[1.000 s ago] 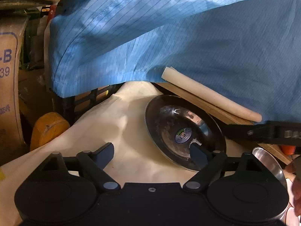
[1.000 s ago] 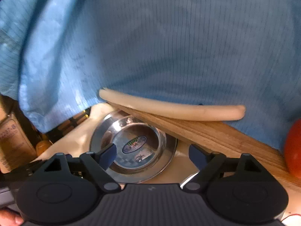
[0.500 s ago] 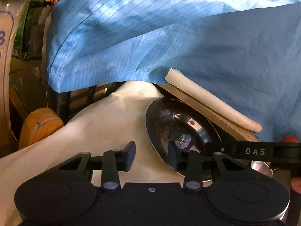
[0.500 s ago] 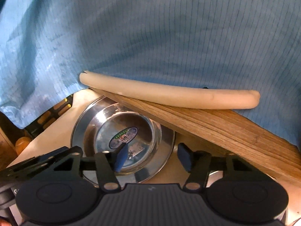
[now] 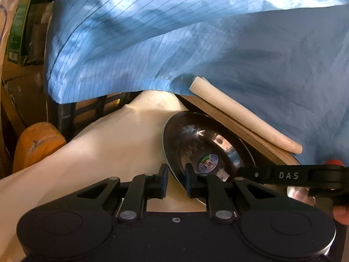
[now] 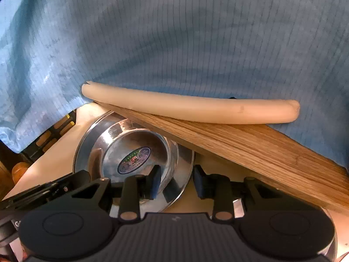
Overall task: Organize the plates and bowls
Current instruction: 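Close the left gripper on the dark plate rim while the right grips it too, then carry the dark plate with both grippers and lower it onto the steel plates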
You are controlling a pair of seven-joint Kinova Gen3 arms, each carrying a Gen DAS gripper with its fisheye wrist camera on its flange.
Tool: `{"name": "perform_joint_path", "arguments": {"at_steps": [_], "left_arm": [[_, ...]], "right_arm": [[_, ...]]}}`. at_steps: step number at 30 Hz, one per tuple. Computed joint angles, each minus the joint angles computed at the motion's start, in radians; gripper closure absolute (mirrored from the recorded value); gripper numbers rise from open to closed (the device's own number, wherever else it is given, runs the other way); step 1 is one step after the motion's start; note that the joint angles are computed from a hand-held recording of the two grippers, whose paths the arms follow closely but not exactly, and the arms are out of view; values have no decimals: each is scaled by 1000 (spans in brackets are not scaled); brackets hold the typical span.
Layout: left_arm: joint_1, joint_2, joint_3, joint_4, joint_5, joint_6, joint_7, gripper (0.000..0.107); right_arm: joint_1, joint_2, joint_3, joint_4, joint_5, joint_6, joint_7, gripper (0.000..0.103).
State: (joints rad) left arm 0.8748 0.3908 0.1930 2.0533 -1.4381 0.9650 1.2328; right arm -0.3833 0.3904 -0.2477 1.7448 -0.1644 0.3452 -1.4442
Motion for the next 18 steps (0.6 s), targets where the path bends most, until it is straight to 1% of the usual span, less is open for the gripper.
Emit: {"name": "perform_joint_path", "arguments": {"at_steps": [2,5,6,11,15,18], "left_arm": [[-4,-3,-1,7,-9,-9,14,91],[-2,-2,3,3,1,-1,5,91],[0,-2,4,1,9,4,1,91],[16,-14,9,-1,42,15,-5,90],[52,-23,18,-14,90,77,-29,90],[81,-22,27,-29,125,119,-48,90]], "right_arm": [[-9,1,11,-6,3,8,-11,68],[-40,-1,40,-10,25,13,-46,73],[-39,-2,38,-10,27,16,-49,76],[27,-16,-21,2,-25,23,-4,79],[102,-29,-85,13,-109,48,80,79],[115,-51,-96,43,-157,44,124,79]]}}
